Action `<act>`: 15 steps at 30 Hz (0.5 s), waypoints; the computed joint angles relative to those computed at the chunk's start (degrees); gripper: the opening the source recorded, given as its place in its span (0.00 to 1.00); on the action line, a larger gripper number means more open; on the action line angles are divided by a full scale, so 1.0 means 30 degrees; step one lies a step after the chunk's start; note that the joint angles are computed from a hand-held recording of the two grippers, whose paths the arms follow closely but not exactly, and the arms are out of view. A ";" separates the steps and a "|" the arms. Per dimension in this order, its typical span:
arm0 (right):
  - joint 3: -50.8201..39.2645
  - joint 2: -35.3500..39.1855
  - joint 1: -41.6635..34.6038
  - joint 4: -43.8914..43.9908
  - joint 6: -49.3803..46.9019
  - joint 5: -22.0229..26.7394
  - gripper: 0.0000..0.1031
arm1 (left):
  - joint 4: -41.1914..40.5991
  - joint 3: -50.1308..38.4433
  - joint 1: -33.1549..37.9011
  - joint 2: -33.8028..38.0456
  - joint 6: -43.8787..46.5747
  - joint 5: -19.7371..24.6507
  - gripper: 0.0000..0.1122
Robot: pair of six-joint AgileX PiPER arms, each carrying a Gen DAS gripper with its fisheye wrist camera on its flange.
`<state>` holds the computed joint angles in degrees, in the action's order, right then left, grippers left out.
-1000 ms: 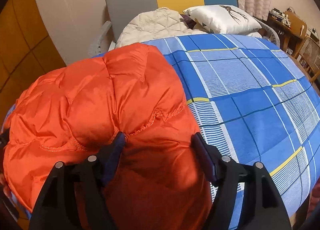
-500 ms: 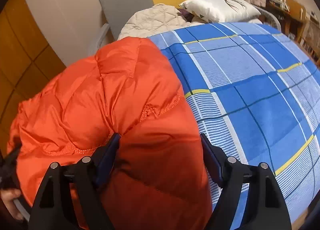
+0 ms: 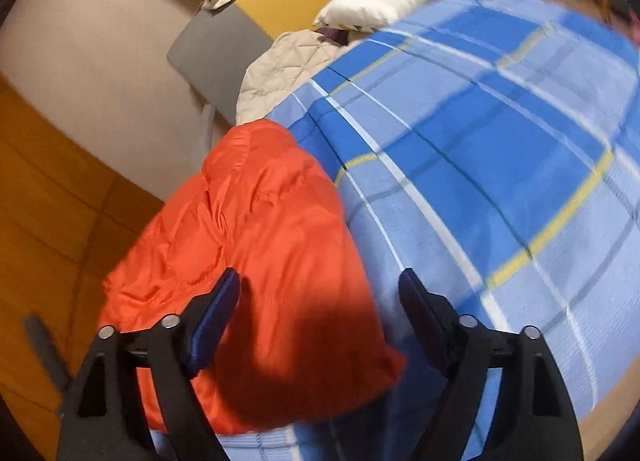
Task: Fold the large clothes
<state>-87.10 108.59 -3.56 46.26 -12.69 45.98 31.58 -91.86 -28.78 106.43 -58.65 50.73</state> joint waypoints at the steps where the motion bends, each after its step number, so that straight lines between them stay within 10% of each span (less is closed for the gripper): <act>1: 0.0654 -0.0064 -0.0431 0.1445 -0.0835 0.0437 0.80 | 0.0092 0.0216 -0.0020 -0.0017 -0.0158 -0.0121 0.42; 15: 0.2830 0.0598 -0.0409 0.7781 -0.3854 0.0907 0.90 | -0.0256 0.1894 0.0700 0.0003 -0.0554 -0.2912 0.42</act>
<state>-78.61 110.38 -4.79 69.60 -24.25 48.70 30.81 -86.17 -26.68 106.44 -60.31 41.99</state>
